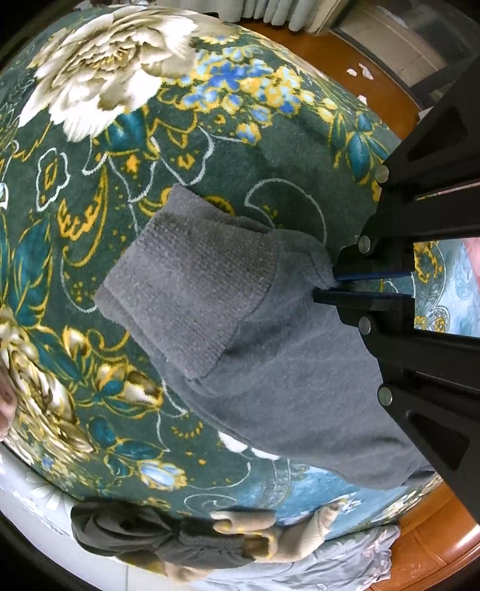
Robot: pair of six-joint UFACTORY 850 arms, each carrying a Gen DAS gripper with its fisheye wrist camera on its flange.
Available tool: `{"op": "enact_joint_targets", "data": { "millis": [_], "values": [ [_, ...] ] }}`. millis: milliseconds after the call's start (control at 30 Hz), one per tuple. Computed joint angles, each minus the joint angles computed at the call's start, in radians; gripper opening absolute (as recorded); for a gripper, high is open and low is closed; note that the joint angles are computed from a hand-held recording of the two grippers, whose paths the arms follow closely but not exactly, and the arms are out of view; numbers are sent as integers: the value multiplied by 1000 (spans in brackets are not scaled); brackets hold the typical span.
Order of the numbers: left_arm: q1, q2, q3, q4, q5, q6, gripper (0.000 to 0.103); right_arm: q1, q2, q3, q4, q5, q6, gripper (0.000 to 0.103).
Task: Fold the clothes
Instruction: 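Lay the folded cuff down and open both grippers, then grasp the grey sleeve cuffs with both grippers and lift them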
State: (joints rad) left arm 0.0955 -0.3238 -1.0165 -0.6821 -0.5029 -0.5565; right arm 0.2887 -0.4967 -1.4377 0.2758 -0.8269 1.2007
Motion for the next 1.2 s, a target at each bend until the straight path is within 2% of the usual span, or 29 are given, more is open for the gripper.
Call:
{"op": "enact_joint_targets", "data": {
  "millis": [100, 133, 167, 200, 267, 333, 400, 467, 567, 667, 800, 967, 1067, 1100, 1133, 1167, 1200],
  "values": [
    [0, 16, 43, -203, 88, 151, 53, 0, 9, 10, -3, 4, 5, 7],
    [-3, 17, 46, -217, 103, 157, 45, 0, 14, 16, -3, 9, 9, 7],
    [-6, 14, 41, -202, 108, 133, 20, 0, 19, 23, -3, 14, 13, 7],
    [-9, 8, 26, -145, 102, 67, 15, 0, 27, 32, -4, 23, 18, 7],
    [-13, 9, -11, -49, 108, -33, 12, -1, 49, 59, -5, 49, 26, 7],
    [-2, 32, -41, -42, 138, -19, 12, 0, 70, 80, -12, 87, 34, 7],
    [18, 51, -78, 61, 143, -59, 12, 4, 90, 98, -4, 144, 27, 7],
    [43, 47, -119, 255, 101, -175, 12, 15, 91, 106, 54, 225, -23, 7],
    [77, 4, -163, 430, -6, -313, 12, 35, 64, 98, 164, 306, -125, 7],
    [98, -35, -172, 459, -107, -343, 12, 53, 50, 101, 239, 347, -185, 14],
    [80, -60, -190, 487, -94, -443, 13, 63, 82, 158, 242, 433, -149, 37],
    [58, -31, -195, 524, -156, -494, 13, 59, 132, 193, 151, 510, -78, 51],
    [48, -31, -210, 547, -177, -504, 13, 49, 127, 188, 117, 494, -49, 51],
    [44, -32, -216, 554, -185, -506, 13, 43, 116, 180, 135, 484, -64, 47],
    [41, -32, -221, 559, -191, -508, 13, 39, 105, 163, 123, 465, -58, 39],
    [38, -28, -223, 562, -194, -509, 13, 36, 94, 142, 97, 442, -45, 19],
    [36, -24, -224, 564, -197, -509, 13, 34, 82, 121, 74, 418, -35, 8]
  ]
}}
